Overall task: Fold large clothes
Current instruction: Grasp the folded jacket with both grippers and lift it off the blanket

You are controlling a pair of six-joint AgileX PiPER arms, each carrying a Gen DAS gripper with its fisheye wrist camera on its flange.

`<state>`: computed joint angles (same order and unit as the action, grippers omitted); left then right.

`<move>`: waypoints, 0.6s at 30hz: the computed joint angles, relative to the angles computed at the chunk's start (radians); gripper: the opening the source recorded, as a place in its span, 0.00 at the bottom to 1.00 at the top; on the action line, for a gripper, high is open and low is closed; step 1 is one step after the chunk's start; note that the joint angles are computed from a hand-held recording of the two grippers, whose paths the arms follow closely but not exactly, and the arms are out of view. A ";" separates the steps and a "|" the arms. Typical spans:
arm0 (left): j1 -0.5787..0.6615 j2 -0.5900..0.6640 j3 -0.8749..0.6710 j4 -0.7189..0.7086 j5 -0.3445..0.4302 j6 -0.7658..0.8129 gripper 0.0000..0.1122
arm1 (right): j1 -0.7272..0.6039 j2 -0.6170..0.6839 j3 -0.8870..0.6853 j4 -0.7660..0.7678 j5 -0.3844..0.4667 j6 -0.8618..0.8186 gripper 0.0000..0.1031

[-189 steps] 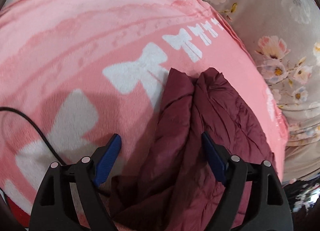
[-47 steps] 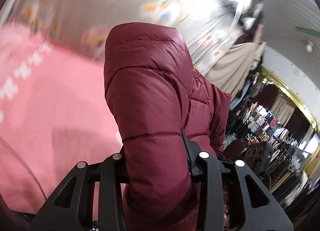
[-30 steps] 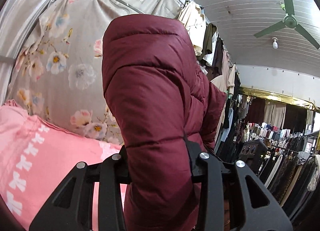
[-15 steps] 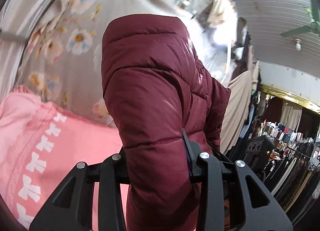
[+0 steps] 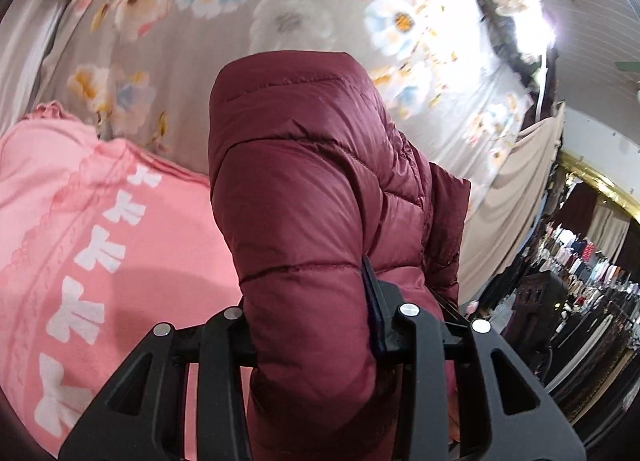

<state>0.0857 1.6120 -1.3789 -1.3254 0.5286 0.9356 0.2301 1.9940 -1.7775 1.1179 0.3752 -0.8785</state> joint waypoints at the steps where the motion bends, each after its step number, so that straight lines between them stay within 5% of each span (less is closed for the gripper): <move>1: 0.004 0.024 -0.007 -0.009 0.000 0.014 0.31 | 0.003 0.035 -0.033 -0.042 0.001 0.043 0.15; 11: 0.046 0.309 -0.151 -0.023 0.022 0.010 0.31 | 0.029 0.340 -0.379 -0.439 0.078 0.445 0.15; 18: 0.056 0.500 -0.302 0.037 0.046 -0.051 0.31 | 0.029 0.595 -0.773 -0.688 0.262 0.715 0.15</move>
